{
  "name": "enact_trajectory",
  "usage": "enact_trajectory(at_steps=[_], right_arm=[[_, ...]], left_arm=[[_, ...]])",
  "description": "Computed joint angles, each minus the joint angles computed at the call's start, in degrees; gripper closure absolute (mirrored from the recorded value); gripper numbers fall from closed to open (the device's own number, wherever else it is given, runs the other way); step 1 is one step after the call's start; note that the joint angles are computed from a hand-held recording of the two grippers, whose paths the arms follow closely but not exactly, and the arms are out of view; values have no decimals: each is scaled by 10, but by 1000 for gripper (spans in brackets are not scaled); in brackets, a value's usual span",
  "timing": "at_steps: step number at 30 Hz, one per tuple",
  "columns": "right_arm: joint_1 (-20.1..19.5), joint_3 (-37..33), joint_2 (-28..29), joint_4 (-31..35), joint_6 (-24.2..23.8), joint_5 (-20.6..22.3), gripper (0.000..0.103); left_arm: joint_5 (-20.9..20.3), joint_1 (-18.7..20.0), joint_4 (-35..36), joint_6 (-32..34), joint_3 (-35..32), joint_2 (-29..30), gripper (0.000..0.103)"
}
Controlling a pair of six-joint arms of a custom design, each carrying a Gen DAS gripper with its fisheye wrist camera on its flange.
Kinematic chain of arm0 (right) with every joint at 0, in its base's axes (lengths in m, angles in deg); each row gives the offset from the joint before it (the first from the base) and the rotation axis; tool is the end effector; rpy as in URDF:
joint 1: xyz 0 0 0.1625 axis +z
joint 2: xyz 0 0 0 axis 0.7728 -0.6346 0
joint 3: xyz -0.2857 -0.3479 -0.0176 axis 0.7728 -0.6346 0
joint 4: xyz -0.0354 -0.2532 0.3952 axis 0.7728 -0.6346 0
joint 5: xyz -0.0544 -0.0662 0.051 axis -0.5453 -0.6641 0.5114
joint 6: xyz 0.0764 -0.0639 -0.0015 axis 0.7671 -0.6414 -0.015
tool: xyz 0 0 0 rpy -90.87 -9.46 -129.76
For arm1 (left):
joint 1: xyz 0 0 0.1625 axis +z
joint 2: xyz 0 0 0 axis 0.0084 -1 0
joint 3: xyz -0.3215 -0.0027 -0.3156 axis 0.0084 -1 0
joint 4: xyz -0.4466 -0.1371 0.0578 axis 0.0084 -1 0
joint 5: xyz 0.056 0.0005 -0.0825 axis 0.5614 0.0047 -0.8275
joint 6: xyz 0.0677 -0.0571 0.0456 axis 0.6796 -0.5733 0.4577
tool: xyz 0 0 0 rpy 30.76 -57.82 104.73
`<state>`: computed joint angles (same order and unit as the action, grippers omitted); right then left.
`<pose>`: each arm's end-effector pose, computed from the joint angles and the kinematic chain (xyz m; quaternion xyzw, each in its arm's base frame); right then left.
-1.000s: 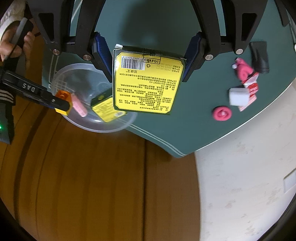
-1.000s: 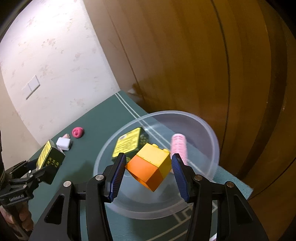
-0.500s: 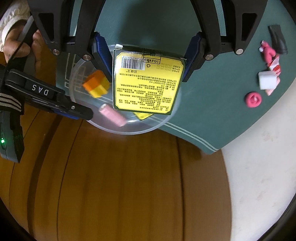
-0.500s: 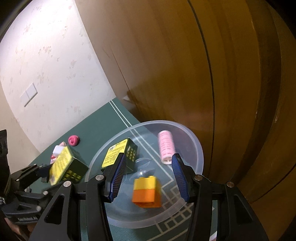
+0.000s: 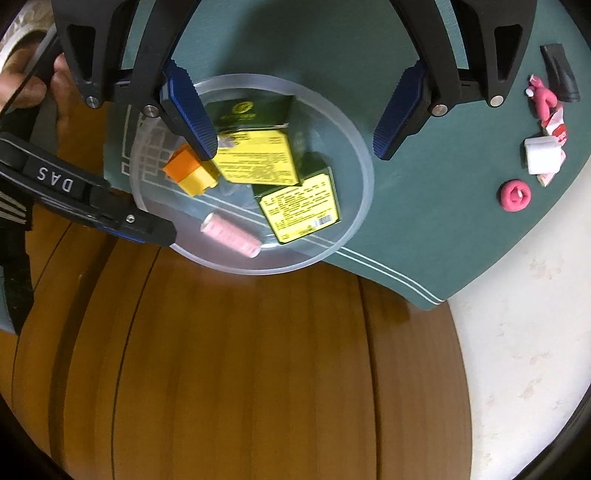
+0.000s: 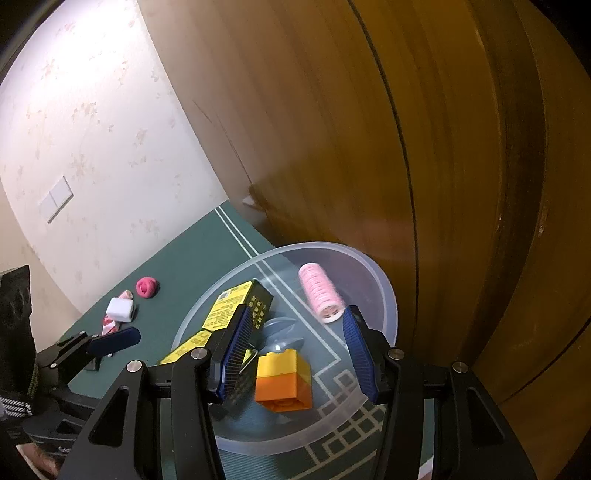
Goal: Organize objects
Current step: 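Lower and release the block and yellow box into the bowl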
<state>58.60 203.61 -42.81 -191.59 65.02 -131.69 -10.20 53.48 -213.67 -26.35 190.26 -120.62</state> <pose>0.1865 -0.3354 0.0634 -0.0238 -0.8213 0.5144 0.2455 -0.1181 -0.4610 0.1494 0.4511 0.8497 -0.1894 0.1965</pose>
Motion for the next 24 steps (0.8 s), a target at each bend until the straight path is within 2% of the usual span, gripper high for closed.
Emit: enact_trajectory(at_steps=[5,14,17,24], right_arm=[[6,-3,3,11,6,0,50],[20,-10,14,32,10,5,50],[21,-12,18,33,13,4,50],[22,-8,20,20,18,1,50]], left_arm=[[25,3,-1,-5,-1,2,14],[37,14,-2,-7,-2,-3,14],[40,18,1,-7,-6,5,14],[74,22,-18,-7,-21,53,14]])
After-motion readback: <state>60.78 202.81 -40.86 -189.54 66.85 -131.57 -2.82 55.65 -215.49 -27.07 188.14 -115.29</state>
